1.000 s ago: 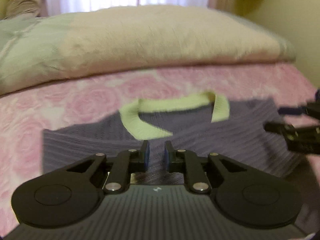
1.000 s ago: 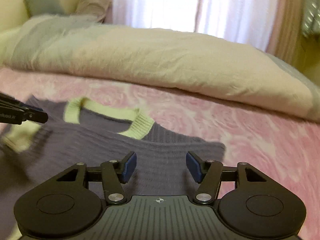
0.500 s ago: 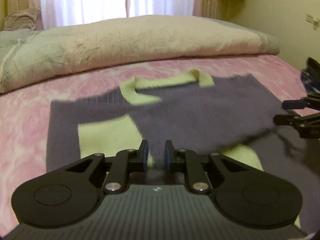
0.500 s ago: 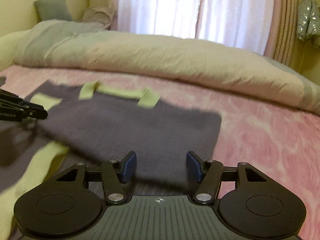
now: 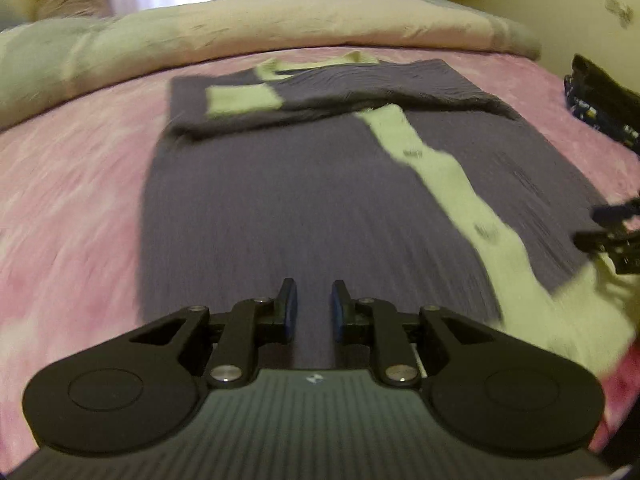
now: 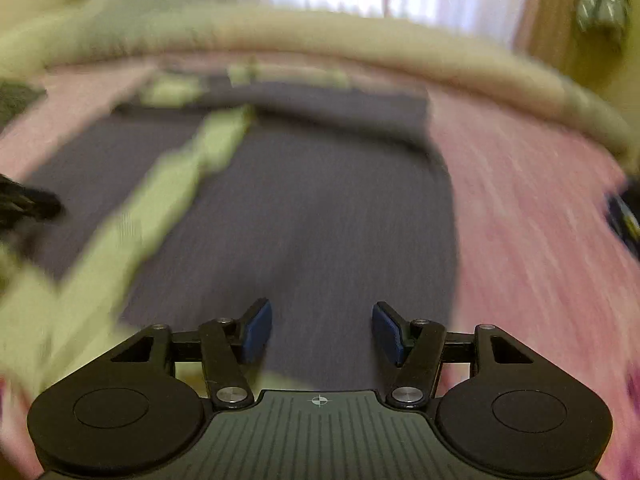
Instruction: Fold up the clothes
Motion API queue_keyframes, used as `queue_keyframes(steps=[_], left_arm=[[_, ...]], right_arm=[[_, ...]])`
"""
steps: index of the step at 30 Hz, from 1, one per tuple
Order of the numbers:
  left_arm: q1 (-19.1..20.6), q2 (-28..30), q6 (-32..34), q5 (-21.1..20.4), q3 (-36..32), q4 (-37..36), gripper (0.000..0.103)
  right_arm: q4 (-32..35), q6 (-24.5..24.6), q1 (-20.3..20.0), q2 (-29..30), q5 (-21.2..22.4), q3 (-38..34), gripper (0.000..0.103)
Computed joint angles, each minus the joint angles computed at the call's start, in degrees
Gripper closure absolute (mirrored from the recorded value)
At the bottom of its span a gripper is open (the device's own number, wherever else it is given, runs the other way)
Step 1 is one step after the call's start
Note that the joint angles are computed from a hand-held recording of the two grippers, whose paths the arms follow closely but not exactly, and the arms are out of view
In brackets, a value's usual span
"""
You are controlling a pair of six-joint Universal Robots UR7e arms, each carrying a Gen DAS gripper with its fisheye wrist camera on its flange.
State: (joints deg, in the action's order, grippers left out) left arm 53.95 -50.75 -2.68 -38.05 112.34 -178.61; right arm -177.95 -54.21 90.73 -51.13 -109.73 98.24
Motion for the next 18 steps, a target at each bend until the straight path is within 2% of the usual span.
queue_keyframes(steps=[3,5,8,12,13,18], left_arm=[[-3.02,-2.65,-8.57,2.78,6.4,-0.93,0.087],[-5.06,-3.57,-13.65,4.97,8.58,1.32,0.087],[-7.79,-5.47,-23.06,7.04,9.39,10.96,0.086],[-11.0,-7.64,-37.28,9.37,8.9,25.44,0.075],[-11.93,-8.08,-40.4,10.03,8.81,28.5,0.071],[-16.77,-10.34,-51.19,11.56,8.33,41.7,0.067]], right_arm=[[-5.68,-0.49,-0.82,-4.33,-0.81,7.74,0.044],[-7.38,1.45,-1.13,-6.47,-1.04,11.2,0.043],[-5.84,8.56,-1.59,-9.09,-1.0,13.73,0.043],[-5.89,11.29,-0.12,-11.79,-2.18,16.62,0.043],[-6.24,12.06,0.09,-12.77,-1.21,17.63,0.043],[-5.71,18.27,1.17,-17.55,4.01,21.14,0.043]])
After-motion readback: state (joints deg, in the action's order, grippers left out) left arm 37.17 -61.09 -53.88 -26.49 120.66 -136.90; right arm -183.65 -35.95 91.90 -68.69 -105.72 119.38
